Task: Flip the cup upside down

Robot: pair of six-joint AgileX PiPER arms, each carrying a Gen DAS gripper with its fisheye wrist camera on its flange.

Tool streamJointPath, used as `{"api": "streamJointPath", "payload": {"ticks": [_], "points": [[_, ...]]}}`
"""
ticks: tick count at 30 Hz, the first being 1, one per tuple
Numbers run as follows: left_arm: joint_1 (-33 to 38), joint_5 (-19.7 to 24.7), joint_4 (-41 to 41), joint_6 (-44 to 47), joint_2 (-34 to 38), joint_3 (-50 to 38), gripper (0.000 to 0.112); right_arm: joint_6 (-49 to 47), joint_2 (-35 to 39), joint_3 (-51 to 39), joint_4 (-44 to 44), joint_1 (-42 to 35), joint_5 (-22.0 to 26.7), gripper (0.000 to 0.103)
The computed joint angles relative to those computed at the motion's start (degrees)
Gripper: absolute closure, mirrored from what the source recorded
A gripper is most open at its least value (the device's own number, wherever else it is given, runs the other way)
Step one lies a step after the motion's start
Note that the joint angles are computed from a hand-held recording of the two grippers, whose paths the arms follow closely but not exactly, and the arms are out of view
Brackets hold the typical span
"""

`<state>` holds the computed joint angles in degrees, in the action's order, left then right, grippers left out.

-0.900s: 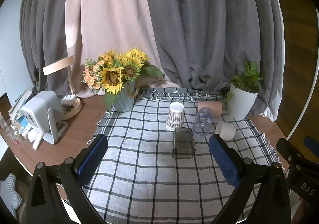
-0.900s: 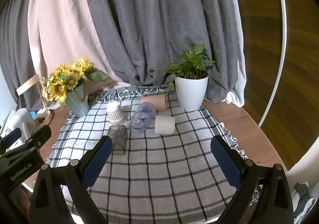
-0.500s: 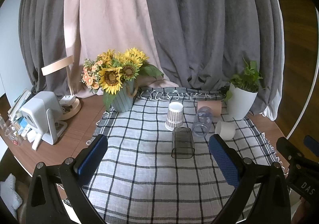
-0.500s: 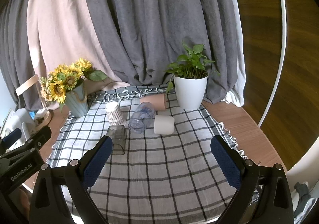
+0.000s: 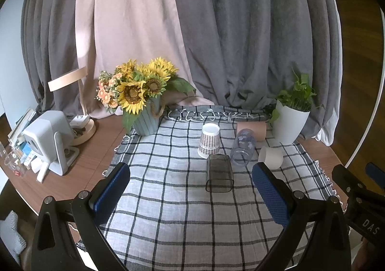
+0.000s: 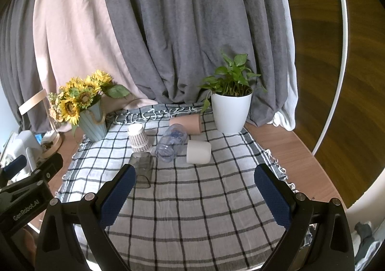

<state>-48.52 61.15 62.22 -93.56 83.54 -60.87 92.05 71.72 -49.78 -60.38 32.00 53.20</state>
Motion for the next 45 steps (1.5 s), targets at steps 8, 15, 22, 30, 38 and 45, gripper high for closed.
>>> {"api": "streamJointPath", "payload": {"ticks": [8,15,22,30,38,45], "points": [[0.5,-0.7,-0.1,0.5,0.0,-0.1,0.009,0.0,0.4,0.0,-0.2,-1.1,-0.8,0.004],[0.8,-1.4,-0.1,0.7,0.0,0.0,0.009,1.1,0.9,-0.1,-0.6,-0.7,-0.1,0.004],[1.5,-2.6,-0.4,0.9,-0.1,0.6,0.009,2.2,1.7,-0.5,-0.7,-0.4,0.8,0.004],[2.6,-4.5,-0.6,1.6,-0.6,1.5,0.009,3.5,2.3,-1.1,-0.7,0.0,2.3,0.004],[4.8,-9.9,-2.2,6.4,-2.0,2.8,0.009,3.4,3.6,-1.5,-0.5,-0.5,1.4,0.004],[8.4,-10.6,-6.4,13.2,0.5,0.6,0.009,1.0,6.9,-3.8,1.3,-2.6,-2.4,0.004]]}}
